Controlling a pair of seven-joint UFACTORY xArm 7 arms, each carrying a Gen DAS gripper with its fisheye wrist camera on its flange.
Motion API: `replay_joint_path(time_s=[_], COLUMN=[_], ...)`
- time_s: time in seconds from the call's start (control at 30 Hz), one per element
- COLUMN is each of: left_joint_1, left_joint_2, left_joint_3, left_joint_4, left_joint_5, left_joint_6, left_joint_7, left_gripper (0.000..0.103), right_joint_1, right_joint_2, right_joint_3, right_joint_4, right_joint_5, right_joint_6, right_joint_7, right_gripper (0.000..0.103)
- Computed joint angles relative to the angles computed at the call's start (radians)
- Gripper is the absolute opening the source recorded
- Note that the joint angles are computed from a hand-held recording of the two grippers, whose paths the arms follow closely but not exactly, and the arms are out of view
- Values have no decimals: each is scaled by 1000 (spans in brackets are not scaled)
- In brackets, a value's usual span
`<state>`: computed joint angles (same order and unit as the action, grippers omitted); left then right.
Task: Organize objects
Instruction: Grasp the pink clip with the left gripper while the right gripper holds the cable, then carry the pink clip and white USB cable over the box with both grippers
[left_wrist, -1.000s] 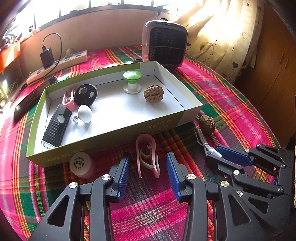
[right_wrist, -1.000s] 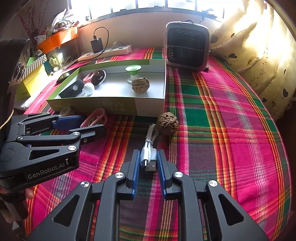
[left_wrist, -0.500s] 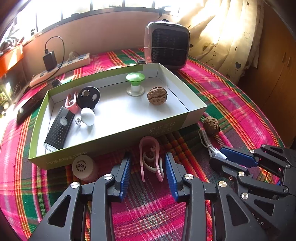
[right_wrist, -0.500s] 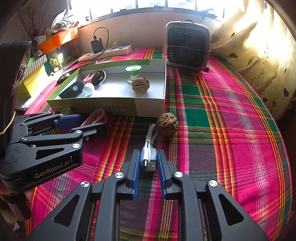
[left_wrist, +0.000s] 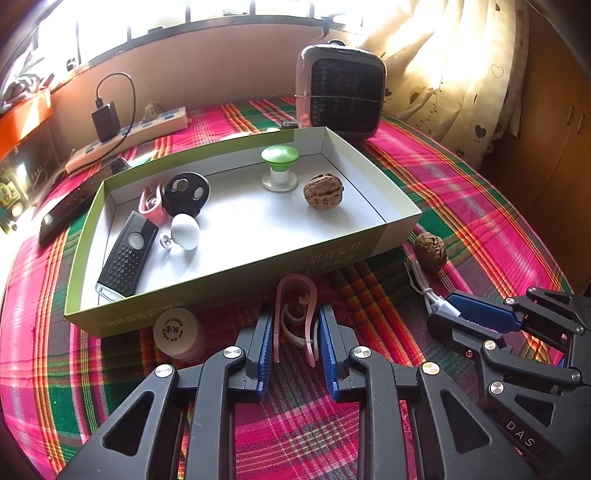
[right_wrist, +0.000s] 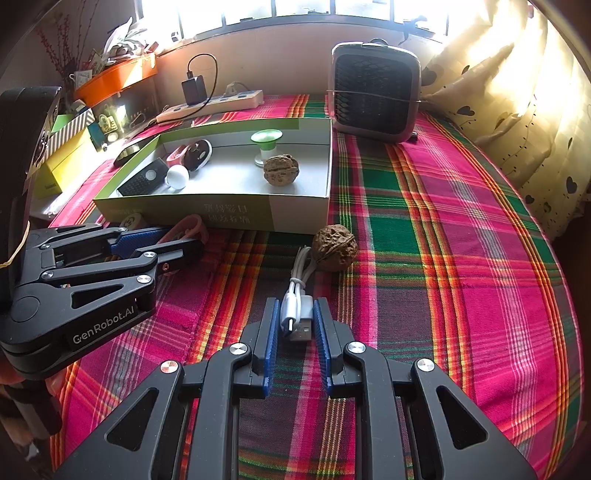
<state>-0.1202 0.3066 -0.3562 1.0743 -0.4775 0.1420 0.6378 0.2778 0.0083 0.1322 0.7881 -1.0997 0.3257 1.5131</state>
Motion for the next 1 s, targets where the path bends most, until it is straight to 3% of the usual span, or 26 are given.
replay_joint_path(time_s=[0.63, 1.0], left_joint_1=[7, 29], left_joint_2=[-2, -20], left_joint_3=[-5, -30], left_joint_4=[-4, -17], left_joint_5=[0, -63], left_joint_6=[-3, 2], left_joint_7=[9, 62], left_gripper=[21, 21], right_joint_1=[1, 1], right_joint_2=[0, -3], right_joint_3=[0, 2], right_joint_4=[1, 0], right_joint_5=[2, -22], right_joint_6=[4, -11], right_joint_7=[-3, 25], right_gripper=[20, 20])
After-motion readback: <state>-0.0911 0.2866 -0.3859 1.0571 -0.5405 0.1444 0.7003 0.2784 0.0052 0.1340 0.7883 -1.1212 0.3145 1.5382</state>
